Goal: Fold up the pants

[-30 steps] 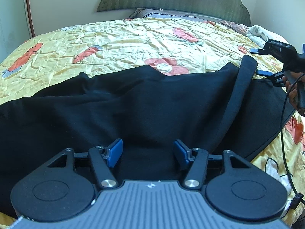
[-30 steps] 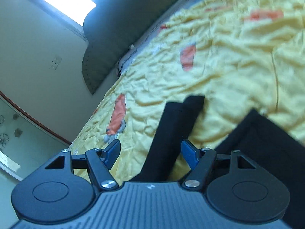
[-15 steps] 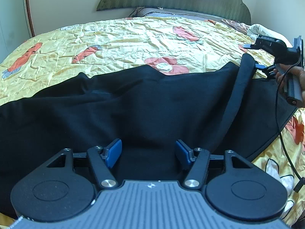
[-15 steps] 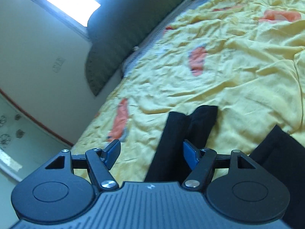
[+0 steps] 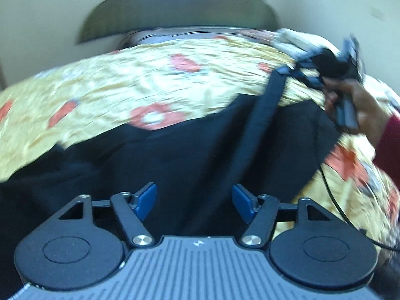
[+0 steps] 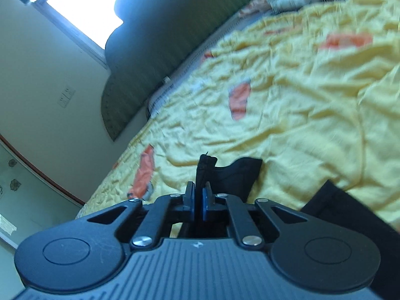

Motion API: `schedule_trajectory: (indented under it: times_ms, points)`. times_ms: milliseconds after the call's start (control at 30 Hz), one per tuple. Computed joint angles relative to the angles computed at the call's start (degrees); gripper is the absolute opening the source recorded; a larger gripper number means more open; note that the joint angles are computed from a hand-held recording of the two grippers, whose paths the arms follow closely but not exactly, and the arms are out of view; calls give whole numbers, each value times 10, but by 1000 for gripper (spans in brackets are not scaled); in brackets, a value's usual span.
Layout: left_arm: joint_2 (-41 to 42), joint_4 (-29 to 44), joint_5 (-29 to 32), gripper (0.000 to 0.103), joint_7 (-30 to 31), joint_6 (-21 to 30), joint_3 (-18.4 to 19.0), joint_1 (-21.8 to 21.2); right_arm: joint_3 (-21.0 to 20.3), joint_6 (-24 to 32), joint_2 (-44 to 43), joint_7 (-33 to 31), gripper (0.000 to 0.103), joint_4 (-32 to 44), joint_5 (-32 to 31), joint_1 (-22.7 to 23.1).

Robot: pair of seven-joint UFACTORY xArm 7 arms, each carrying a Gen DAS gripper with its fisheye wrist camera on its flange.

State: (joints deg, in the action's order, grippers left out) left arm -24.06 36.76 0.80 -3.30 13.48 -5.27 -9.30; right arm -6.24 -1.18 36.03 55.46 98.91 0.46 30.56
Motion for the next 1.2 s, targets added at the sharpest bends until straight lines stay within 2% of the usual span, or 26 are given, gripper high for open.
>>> schedule_trajectory:
  times_ms: [100,200,267,367,500,600,633,700,733,767,833,900,967,1000,1100,1200]
  points:
    - [13,-1,47,73,7,-23,-37,12,-32,-22,-39,4,6,-45,-7,25]
    - [30,3,117,73,-24,-48,-96,55,-58,-43,-75,3,6,-89,-7,46]
    - [41,3,140,73,-25,-58,-101,54,-78,-50,-93,3,6,-111,-1,65]
    - [58,17,221,68,-100,-64,-169,127,-84,-65,-117,-4,6,-143,14,73]
    - [80,35,324,63,-182,-75,-222,191,-104,-78,-134,-17,6,-170,40,95]
    - [95,48,371,54,-214,-78,-226,198,-99,-91,-145,-32,6,-187,65,94]
    - [100,51,377,48,-221,-76,-221,191,-93,-91,-148,-41,6,-190,69,89]
    - [109,53,357,43,-206,-73,-186,152,-93,-85,-152,-66,6,-195,85,91]
    - [114,54,354,43,-205,-72,-175,139,-63,-76,-154,-70,6,-195,72,64]
    - [116,55,359,43,-211,-71,-168,132,-37,-69,-154,-76,6,-194,68,41]
    - [120,59,376,43,-231,-67,-160,124,-35,-38,-148,-65,6,-190,57,36]
    - [122,63,393,43,-248,-64,-152,116,9,-21,-137,-74,8,-186,57,-4]
    - [123,68,435,48,-286,-59,-157,122,23,7,-125,-61,9,-177,52,-20]
    - [124,71,466,49,-311,-57,-163,130,30,10,-119,-52,9,-176,50,-26]
    - [125,78,535,57,-371,-52,-169,139,83,-8,-107,-47,10,-180,61,-73]
    - [128,80,550,60,-387,-49,-151,122,74,-16,-108,-39,10,-186,56,-65]
